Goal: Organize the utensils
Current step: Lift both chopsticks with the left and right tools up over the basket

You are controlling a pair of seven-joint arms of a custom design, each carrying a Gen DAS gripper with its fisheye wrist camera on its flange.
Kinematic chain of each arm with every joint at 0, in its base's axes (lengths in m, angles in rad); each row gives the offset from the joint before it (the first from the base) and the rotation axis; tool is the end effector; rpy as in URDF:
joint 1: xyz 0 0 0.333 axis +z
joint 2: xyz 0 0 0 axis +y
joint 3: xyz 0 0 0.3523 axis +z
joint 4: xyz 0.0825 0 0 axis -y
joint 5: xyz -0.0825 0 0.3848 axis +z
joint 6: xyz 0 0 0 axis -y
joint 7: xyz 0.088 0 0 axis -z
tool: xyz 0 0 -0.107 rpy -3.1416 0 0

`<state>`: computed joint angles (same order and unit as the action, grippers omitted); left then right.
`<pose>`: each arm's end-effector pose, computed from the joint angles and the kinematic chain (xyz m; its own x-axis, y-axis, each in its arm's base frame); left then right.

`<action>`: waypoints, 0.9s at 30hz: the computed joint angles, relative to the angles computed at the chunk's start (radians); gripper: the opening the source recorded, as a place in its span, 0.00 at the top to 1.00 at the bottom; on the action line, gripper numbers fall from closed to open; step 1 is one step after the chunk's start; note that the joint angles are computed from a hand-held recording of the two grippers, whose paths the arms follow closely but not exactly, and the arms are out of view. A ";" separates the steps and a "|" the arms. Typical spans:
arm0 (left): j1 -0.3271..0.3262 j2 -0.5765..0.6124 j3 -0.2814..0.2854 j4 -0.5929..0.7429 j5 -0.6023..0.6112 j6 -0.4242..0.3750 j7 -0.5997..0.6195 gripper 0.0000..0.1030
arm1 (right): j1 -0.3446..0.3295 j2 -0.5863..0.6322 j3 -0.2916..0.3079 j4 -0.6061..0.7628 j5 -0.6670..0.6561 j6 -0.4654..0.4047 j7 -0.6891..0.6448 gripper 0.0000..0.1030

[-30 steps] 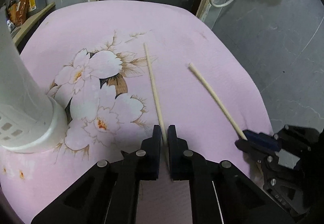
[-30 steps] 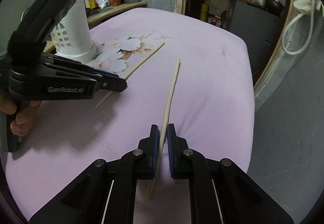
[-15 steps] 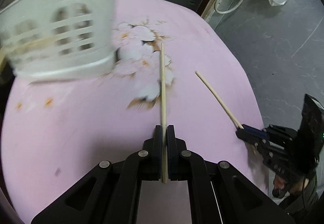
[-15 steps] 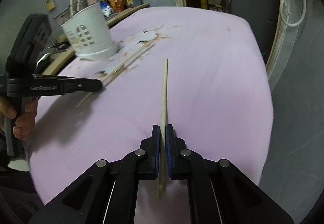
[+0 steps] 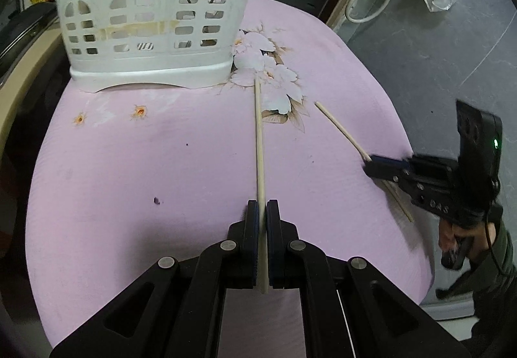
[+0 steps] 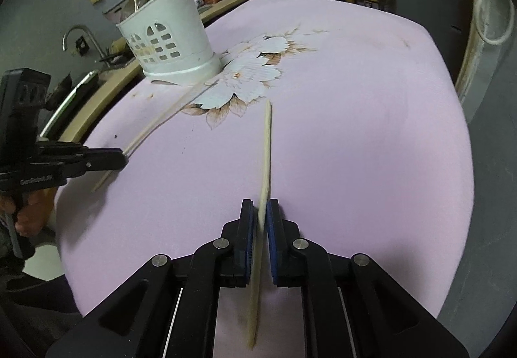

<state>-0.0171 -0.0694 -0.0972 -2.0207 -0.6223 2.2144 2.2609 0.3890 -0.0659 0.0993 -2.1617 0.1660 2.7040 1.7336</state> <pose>0.5550 -0.0843 0.5488 -0.5152 -0.7980 0.3127 -0.8163 0.3458 -0.4626 0.5025 0.2618 0.5304 0.2569 -0.9397 -0.2257 -0.8407 -0.1021 -0.5318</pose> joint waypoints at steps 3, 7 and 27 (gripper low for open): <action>0.004 0.029 0.001 0.037 0.024 -0.029 0.006 0.96 | -0.003 0.037 -0.006 0.052 0.040 -0.041 -0.061 0.91; 0.007 0.089 -0.007 0.126 0.075 -0.091 0.007 0.93 | -0.027 0.097 -0.002 0.141 0.075 -0.109 -0.129 0.91; 0.017 0.251 -0.044 0.334 0.161 -0.181 -0.061 0.98 | -0.048 0.199 0.020 0.320 -0.066 -0.289 -0.115 0.94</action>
<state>-0.0006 0.1817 -0.1410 -1.6864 -0.4612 2.0336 2.1999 0.3411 0.1330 0.1196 -1.8422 0.1002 2.4150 1.6191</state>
